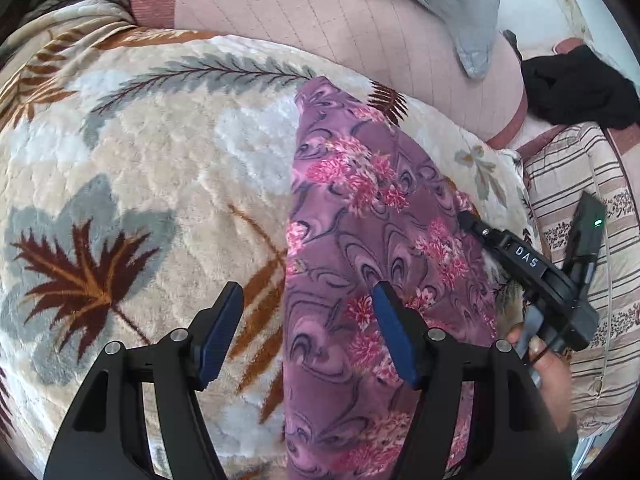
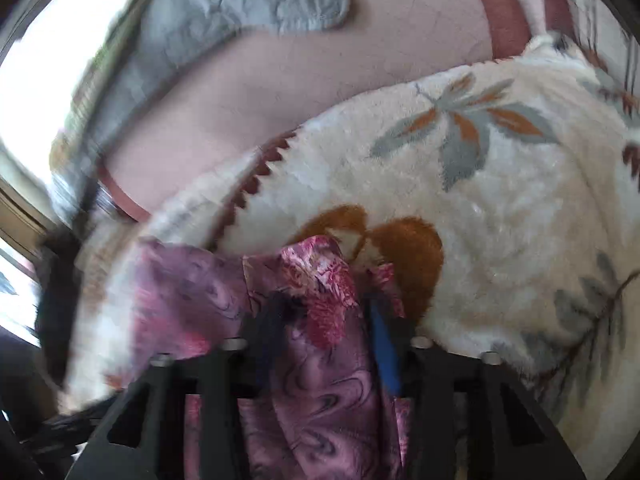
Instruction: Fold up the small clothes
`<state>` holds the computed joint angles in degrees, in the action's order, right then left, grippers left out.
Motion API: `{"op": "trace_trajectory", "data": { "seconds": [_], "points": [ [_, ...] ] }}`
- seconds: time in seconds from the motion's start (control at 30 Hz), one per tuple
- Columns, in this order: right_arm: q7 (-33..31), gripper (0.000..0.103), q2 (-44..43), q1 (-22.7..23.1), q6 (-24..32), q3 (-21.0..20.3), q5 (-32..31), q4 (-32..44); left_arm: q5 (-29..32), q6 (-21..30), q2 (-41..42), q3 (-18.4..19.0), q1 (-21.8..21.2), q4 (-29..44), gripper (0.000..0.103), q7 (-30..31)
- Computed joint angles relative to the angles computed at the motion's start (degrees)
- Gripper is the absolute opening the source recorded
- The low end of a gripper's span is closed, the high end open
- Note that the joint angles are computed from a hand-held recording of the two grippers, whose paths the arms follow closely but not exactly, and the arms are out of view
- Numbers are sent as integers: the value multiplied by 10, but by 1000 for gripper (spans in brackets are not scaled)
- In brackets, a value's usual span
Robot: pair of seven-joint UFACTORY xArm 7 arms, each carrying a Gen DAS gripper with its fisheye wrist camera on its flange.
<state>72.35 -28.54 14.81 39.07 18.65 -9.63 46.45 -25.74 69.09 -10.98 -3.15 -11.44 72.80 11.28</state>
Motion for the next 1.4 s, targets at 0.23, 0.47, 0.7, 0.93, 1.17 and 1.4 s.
{"op": "trace_trajectory", "data": {
  "seconds": [0.23,0.47,0.7,0.93,1.17,1.4],
  "points": [
    [37,4,-49,3,0,-14,27,-57,54,-49,16,-22,-8,-16,78,-20],
    [59,14,-165,22,-158,9,34,-140,-24,-39,-43,16,-4,-38,76,29],
    [12,18,-156,53,-6,25,61,-99,43,-35,-77,-6,-17,-95,76,29],
    [53,58,-274,89,-92,-19,144,-225,-47,43,-39,42,4,-52,76,33],
    [-54,68,-144,162,-245,-58,187,-209,-131,81,-47,32,4,-81,86,42],
    [-47,30,-127,86,-109,14,128,-122,-85,26,-70,5,-4,-87,25,-14]
  ]
}}
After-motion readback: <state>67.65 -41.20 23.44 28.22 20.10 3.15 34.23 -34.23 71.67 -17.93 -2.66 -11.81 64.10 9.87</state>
